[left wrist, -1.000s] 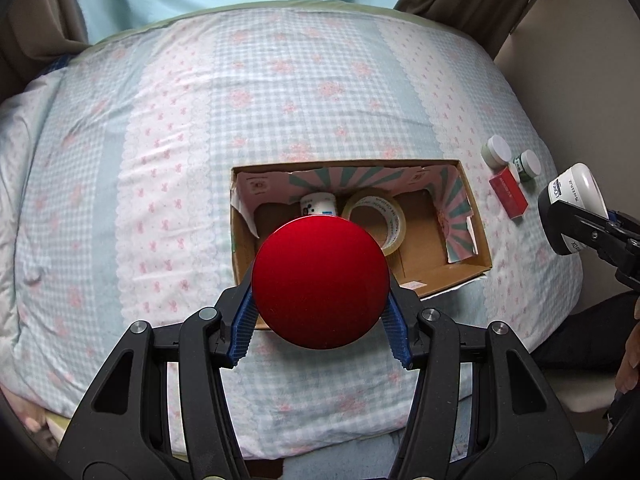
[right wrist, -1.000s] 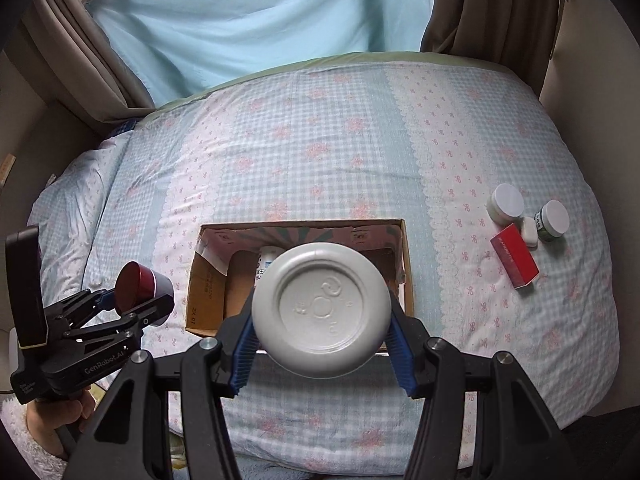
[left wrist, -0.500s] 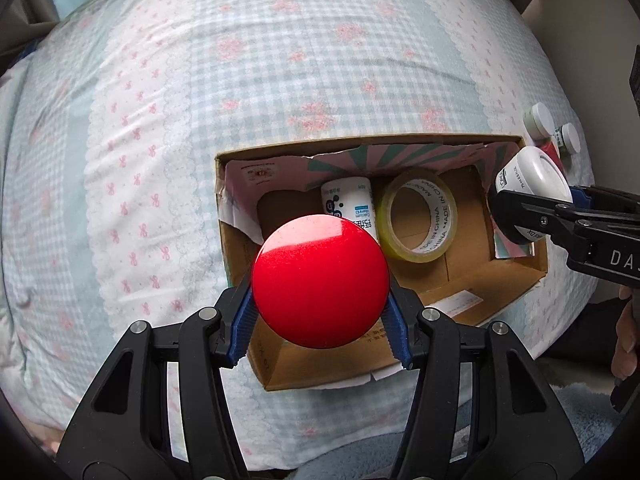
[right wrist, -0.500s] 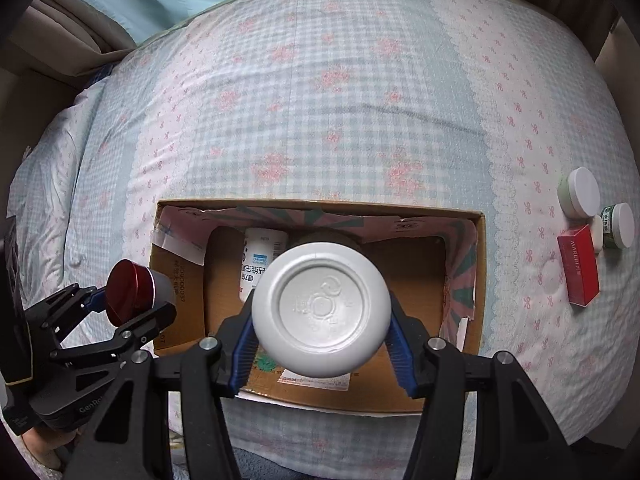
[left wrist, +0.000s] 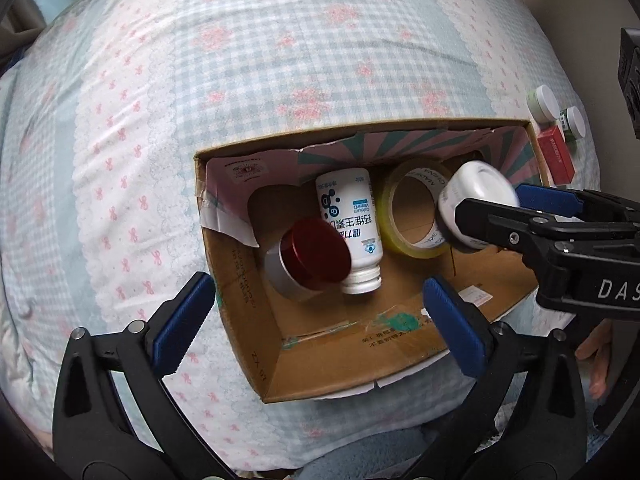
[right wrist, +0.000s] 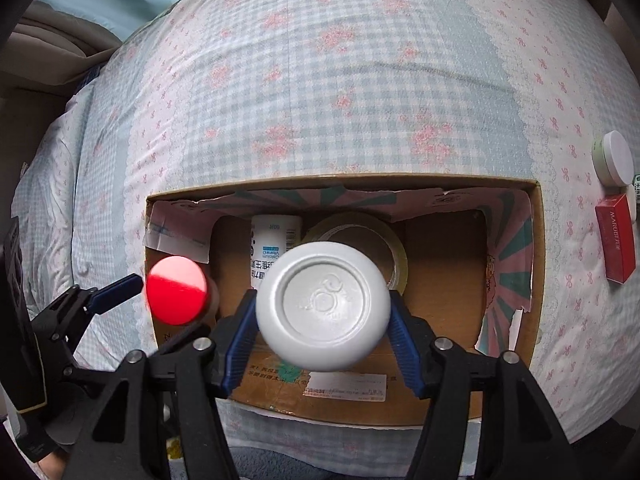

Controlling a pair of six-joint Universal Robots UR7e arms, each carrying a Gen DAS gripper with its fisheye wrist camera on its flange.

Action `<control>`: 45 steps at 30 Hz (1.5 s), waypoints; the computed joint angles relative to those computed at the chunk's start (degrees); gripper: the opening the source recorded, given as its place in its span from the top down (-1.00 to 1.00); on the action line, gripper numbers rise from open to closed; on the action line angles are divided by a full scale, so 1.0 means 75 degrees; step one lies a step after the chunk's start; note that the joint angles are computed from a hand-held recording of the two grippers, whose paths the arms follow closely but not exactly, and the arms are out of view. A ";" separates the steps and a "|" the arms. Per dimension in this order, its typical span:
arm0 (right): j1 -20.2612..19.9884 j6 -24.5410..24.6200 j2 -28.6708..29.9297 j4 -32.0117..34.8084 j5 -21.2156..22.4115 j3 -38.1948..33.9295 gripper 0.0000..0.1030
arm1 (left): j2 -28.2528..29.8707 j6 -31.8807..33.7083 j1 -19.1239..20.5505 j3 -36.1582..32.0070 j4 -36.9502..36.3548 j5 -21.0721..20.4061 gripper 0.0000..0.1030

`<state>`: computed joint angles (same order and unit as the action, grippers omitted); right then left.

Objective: Organize rigid objects
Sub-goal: 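Carry the red-lidded jar into the box with the left tool while the right tool places the white jar inside, then open both tools and lift them away from the box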

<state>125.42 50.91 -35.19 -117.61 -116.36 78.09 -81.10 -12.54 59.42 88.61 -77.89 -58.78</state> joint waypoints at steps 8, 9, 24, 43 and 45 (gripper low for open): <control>0.0204 0.0550 -0.0384 -0.0958 -0.0338 0.0671 -1.00 | -0.0320 -0.0300 -0.0150 0.0042 0.0177 0.0166 -1.00; 0.0246 0.0604 -0.0419 -0.0950 -0.0388 0.0714 -1.00 | -0.0376 -0.0311 -0.0195 0.0065 0.0194 0.0194 -1.00; 0.1146 0.1281 -0.0713 -0.0307 -0.1374 0.0848 -1.00 | -0.1722 -0.0884 -0.1074 0.0494 0.0580 0.0448 -1.00; 0.2349 0.3819 -0.2778 0.2858 -0.2742 0.1525 -1.00 | -0.1779 -0.2297 -0.2656 0.0514 0.0577 0.0670 -1.00; 0.2359 0.4051 -0.3190 0.3158 -0.2853 0.1811 -1.00 | -0.1737 -0.2544 -0.2932 0.0627 0.0558 0.0813 -1.00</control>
